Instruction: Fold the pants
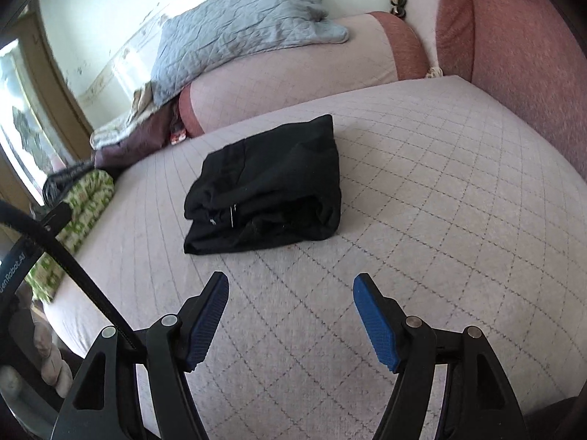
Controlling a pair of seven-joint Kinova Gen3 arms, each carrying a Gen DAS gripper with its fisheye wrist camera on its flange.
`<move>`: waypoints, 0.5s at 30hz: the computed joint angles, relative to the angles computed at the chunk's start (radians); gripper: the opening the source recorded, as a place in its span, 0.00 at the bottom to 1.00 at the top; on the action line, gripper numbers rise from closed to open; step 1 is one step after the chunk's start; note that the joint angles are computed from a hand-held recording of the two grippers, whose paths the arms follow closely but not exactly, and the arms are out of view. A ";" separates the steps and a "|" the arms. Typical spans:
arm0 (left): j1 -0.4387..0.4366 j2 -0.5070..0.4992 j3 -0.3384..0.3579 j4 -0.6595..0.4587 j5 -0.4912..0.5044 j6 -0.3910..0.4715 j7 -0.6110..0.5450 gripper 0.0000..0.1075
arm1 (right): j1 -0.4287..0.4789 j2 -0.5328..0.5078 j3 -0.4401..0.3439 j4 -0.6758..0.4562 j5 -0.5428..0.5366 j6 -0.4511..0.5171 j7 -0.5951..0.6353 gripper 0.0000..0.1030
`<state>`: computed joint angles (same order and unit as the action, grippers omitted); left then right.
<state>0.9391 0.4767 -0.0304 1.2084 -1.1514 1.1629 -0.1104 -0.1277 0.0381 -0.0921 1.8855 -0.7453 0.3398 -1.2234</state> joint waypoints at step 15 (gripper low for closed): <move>-0.041 0.068 0.005 -0.117 0.249 -0.055 -0.265 0.96 | 0.023 0.073 -0.034 -0.065 0.125 0.050 -0.129 0.79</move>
<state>0.8978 0.5449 -0.0253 1.0918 -0.9025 1.1081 -0.3755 -0.1046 0.1115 -0.1266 1.8206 -0.6208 0.3903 -1.3520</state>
